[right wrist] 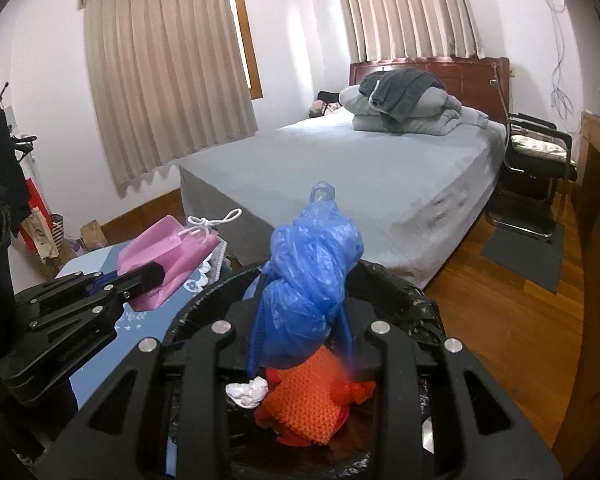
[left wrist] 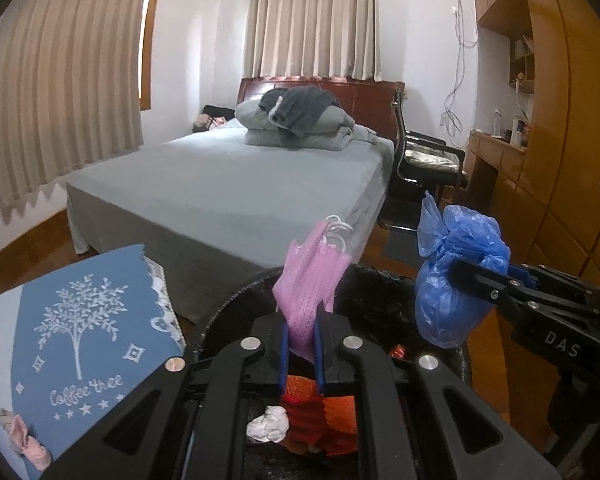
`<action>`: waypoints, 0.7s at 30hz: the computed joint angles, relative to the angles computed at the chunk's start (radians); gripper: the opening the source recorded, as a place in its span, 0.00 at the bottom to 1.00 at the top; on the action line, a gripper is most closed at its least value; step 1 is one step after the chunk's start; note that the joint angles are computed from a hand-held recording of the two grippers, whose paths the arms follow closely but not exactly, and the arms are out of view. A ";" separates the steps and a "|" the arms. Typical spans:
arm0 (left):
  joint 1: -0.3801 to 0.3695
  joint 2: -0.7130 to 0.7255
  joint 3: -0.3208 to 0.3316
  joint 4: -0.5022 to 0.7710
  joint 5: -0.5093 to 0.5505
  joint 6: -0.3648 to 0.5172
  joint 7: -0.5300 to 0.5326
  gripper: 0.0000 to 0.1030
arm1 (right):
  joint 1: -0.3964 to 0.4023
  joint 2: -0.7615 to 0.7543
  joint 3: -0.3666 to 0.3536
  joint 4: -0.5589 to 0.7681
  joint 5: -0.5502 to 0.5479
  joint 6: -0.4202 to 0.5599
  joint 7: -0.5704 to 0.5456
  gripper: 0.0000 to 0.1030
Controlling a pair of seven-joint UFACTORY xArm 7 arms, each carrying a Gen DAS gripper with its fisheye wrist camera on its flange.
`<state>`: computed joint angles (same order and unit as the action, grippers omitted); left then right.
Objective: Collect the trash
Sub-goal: 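Carry the pink mask and blue bag over the black bin, then open both grippers to drop the mask and blue bag into the bin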
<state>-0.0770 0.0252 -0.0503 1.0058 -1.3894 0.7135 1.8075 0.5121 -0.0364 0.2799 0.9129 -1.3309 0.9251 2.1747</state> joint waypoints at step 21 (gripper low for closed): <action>0.001 0.096 -0.043 0.052 0.061 -0.030 -0.065 0.51 | -0.026 0.029 -0.031 -0.045 0.034 -0.039 0.025 0.68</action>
